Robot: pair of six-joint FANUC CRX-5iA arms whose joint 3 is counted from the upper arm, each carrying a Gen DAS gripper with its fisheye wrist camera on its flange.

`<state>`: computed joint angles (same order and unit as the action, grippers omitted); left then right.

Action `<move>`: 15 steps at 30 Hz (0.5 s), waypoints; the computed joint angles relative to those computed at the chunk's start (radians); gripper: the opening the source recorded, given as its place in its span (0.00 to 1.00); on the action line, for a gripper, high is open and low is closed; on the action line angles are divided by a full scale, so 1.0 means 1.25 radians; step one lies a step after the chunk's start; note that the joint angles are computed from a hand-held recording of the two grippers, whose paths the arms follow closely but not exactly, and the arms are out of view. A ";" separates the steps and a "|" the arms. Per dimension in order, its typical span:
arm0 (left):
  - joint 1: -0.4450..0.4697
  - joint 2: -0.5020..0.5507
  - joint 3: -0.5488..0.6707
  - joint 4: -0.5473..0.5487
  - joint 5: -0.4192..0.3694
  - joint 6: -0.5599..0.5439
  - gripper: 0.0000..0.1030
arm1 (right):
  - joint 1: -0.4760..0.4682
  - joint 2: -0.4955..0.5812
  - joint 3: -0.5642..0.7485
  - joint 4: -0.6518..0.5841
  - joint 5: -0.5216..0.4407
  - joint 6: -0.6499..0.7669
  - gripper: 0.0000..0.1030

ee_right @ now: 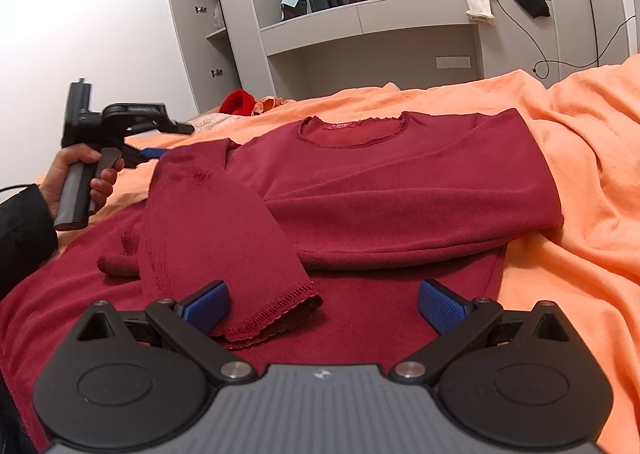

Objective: Fold small clothes

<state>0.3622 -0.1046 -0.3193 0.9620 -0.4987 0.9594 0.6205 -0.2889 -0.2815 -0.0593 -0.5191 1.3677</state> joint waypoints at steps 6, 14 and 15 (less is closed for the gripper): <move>0.037 -0.116 -0.042 -0.175 0.000 0.121 0.94 | -0.042 -0.002 0.047 -0.149 -0.016 0.126 0.94; 0.042 -0.271 -0.119 -0.362 -0.030 0.128 0.99 | -0.122 0.066 0.173 -0.321 -0.188 0.169 0.15; 0.037 -0.284 -0.125 -0.380 -0.026 0.119 0.99 | -0.135 0.069 0.185 -0.353 -0.205 0.191 0.10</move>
